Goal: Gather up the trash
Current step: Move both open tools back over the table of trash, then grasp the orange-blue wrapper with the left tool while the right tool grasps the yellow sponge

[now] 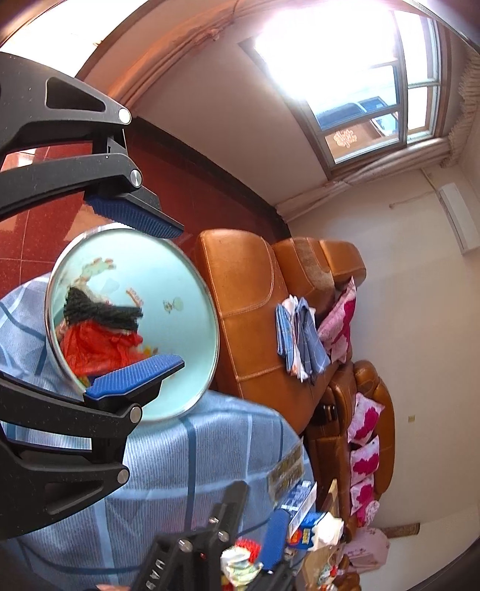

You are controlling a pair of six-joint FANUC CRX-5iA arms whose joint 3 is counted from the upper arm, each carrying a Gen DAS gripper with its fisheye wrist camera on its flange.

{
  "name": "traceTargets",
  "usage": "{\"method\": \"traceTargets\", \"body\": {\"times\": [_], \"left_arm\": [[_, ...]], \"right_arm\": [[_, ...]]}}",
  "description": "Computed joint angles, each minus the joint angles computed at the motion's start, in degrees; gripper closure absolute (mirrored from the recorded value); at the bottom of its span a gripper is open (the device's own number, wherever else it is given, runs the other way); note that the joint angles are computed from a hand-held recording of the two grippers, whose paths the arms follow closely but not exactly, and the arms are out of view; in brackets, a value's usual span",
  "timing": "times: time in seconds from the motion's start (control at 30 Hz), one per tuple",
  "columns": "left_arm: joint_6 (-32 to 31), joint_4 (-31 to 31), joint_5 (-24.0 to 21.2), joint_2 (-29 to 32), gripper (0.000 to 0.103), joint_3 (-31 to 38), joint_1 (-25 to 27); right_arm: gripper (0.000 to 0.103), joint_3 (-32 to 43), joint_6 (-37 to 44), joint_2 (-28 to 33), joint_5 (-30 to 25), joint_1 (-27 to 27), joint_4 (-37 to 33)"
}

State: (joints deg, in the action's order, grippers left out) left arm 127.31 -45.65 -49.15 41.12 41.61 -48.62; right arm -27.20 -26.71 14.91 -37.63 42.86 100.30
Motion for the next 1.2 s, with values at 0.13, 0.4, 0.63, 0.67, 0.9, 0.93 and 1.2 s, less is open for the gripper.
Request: {"method": "traceTargets", "body": {"times": [0.13,0.4,0.63,0.67,0.9,0.93,1.2], "left_arm": [[-4.2,3.1,2.1,1.9,0.038,1.8,-1.1],[-14.2,11.3,5.7,6.9,0.038,7.7,-3.4],[-21.3,17.7,5.3,11.8,0.037,13.6,-5.3],[-22.4,18.8,5.1,12.5,0.036,14.5,-5.6],[-25.4,20.9,3.3,16.3,0.021,20.2,-8.0],[-25.7,21.1,3.1,16.9,0.02,21.2,-8.3],[-31.1,21.9,-5.0,27.1,0.008,38.7,-11.2]], "right_arm": [[0.044,-4.2,-0.5,-4.1,-6.4,2.8,-7.4],[0.044,-13.2,-0.9,-11.7,-18.9,10.0,-23.0],[0.044,-20.5,-6.2,-18.0,-26.8,16.2,-32.3],[0.044,-20.8,-6.2,-18.3,-27.1,16.4,-32.9],[0.044,-23.1,-8.9,-19.6,-28.8,18.2,-37.0],[0.044,-23.4,-9.3,-19.8,-29.4,18.7,-37.6],[0.044,-25.3,-13.3,-22.1,-31.5,20.4,-41.1]]}}
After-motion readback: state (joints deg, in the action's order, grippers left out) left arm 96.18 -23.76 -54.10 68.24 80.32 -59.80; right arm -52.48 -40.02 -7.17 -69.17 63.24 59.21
